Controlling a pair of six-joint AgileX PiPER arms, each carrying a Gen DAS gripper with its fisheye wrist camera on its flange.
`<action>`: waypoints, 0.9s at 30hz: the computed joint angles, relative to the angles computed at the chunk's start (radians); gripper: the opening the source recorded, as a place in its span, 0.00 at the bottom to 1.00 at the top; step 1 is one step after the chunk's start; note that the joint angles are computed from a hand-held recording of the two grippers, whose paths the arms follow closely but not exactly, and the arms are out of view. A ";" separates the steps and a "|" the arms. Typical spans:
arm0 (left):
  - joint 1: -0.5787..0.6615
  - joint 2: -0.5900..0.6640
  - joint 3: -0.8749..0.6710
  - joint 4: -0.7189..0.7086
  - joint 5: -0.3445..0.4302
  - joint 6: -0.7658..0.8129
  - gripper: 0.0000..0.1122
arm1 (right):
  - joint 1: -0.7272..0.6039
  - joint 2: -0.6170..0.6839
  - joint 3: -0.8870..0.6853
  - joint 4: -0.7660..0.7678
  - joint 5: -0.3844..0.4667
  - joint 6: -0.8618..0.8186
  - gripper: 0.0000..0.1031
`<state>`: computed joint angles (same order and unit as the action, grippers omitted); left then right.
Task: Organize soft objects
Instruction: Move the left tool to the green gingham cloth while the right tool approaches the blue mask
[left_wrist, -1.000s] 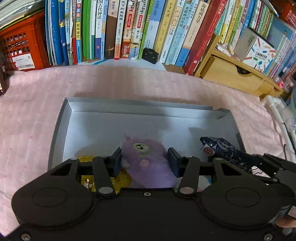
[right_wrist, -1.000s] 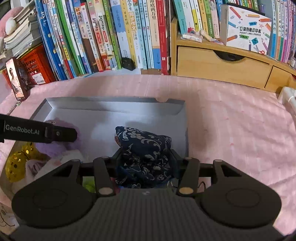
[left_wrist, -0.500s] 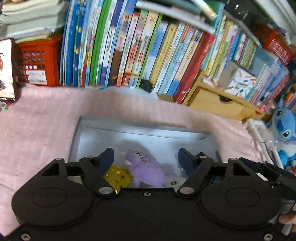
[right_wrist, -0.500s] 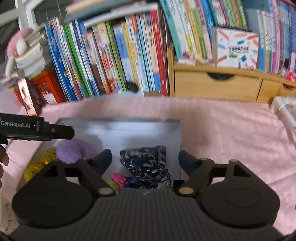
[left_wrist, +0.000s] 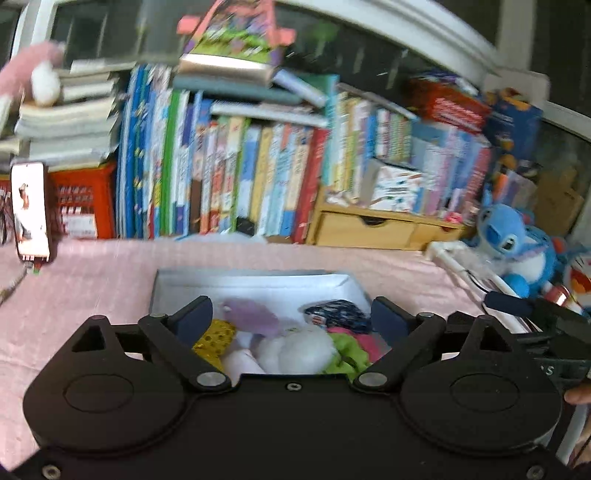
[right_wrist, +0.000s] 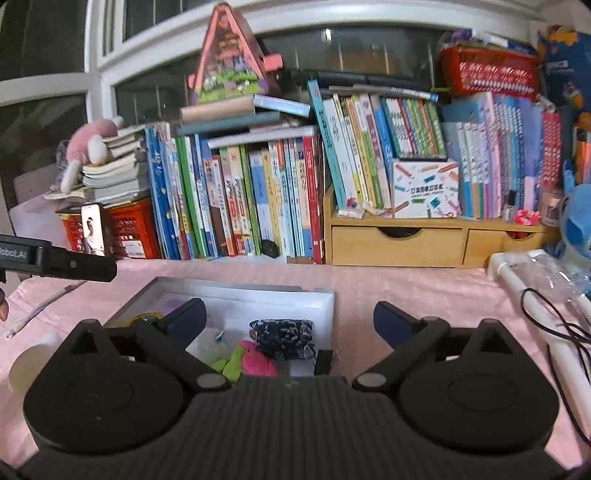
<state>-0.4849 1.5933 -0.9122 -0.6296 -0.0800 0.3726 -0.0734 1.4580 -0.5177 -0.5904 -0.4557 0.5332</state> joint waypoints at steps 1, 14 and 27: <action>-0.023 -0.019 0.034 0.044 -0.034 -0.036 0.84 | -0.006 -0.020 0.033 0.019 -0.022 -0.026 0.99; -0.367 -0.140 0.396 -0.176 -0.471 0.041 0.87 | -0.032 -0.047 0.381 0.318 -0.379 -0.338 1.00; -0.623 -0.027 0.535 -0.323 -0.770 -0.055 0.88 | 0.111 0.248 0.505 0.560 -0.755 -0.459 1.00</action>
<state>-1.1075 1.5665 -0.3769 -0.9528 -0.8498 0.3174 0.0372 1.7063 -0.0123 -0.0304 -1.2103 0.0743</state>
